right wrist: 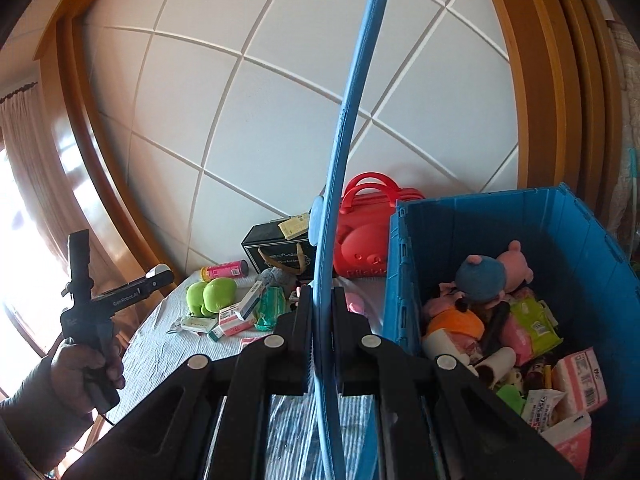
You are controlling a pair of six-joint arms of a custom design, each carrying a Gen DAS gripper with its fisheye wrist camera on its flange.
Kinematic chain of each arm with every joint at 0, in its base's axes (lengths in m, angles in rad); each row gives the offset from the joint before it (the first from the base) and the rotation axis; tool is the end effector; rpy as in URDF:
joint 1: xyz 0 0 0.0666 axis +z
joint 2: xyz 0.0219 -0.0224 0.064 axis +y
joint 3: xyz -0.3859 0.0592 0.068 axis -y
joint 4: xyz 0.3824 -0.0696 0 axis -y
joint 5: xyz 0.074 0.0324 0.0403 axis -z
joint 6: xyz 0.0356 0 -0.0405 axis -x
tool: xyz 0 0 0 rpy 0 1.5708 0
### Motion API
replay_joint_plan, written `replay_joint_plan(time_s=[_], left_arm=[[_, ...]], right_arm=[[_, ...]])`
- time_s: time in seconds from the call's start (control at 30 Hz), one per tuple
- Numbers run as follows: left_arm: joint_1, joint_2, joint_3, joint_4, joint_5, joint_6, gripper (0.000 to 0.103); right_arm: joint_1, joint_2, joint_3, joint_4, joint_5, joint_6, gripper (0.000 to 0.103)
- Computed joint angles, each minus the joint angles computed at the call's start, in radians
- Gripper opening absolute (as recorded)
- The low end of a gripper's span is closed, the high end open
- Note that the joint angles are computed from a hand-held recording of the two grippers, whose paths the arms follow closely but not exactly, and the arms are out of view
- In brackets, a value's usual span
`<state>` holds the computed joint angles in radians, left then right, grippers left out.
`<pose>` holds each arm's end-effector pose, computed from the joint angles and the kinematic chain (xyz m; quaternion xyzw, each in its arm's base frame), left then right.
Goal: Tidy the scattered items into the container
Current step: 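Lift and carry the pill bottle and blue toy over the blue crate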
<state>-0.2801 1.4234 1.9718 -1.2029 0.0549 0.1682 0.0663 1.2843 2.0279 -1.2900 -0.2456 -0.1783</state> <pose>0.4276 -0.1254 0.6548 0.0623 0.8945 -0.1223 0.4256 0.3508 0.0316 0.7223 -0.0115 0.8671 0.1653 0.4697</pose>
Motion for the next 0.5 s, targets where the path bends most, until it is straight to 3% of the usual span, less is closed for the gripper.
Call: replay_joint_plan(time_s=[0.5], left_arm=[[-0.334,0.178,0.294,-0.074,-0.064,0.017,0.051]], right_arm=[[-0.331,-0.075,-0.072,-0.044,-0.160,0.112,0.008]])
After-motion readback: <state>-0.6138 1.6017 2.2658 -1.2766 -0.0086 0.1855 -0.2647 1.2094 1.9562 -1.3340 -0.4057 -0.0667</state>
